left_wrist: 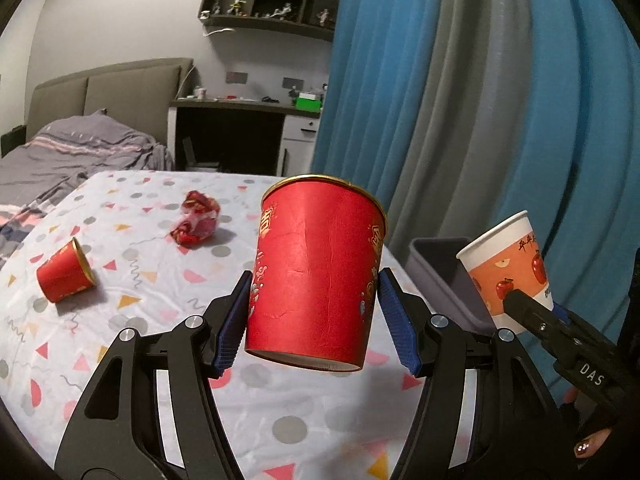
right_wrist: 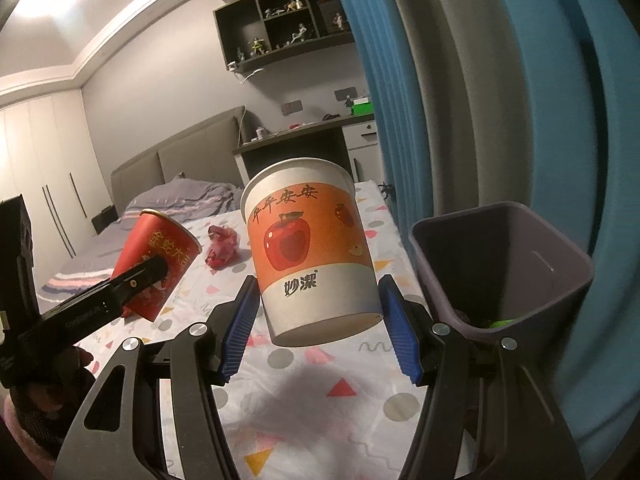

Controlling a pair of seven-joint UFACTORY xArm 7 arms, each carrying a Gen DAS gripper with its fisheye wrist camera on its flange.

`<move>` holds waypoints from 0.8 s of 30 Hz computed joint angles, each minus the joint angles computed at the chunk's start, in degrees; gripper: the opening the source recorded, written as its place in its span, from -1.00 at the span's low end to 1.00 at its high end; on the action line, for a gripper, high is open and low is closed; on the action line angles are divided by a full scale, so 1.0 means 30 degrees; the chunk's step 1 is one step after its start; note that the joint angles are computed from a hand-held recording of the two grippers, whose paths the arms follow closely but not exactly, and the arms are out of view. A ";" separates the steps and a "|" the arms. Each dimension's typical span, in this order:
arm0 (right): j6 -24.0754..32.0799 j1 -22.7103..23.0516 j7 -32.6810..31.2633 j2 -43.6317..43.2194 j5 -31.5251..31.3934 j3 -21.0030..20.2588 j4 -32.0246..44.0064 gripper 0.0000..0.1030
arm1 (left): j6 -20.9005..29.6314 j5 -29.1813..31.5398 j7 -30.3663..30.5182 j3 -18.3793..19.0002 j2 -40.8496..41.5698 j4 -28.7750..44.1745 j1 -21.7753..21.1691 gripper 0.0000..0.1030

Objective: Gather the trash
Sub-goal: 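Carry the red cup with the left tool while the right tool carries the apple cup to the bin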

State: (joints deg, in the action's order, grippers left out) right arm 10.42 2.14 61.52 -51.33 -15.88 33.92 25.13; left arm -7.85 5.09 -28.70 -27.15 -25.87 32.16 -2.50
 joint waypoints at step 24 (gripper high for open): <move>0.1540 -0.0289 0.0109 -0.4175 0.0263 -0.2110 -0.2998 0.16 | -0.0484 0.1173 -0.0402 -0.8195 0.3991 0.4129 0.6130 0.19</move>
State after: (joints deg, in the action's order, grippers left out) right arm 15.04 1.28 61.85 -63.86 -15.09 27.59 16.13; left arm -9.30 8.61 -29.91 -51.73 -13.90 44.55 15.89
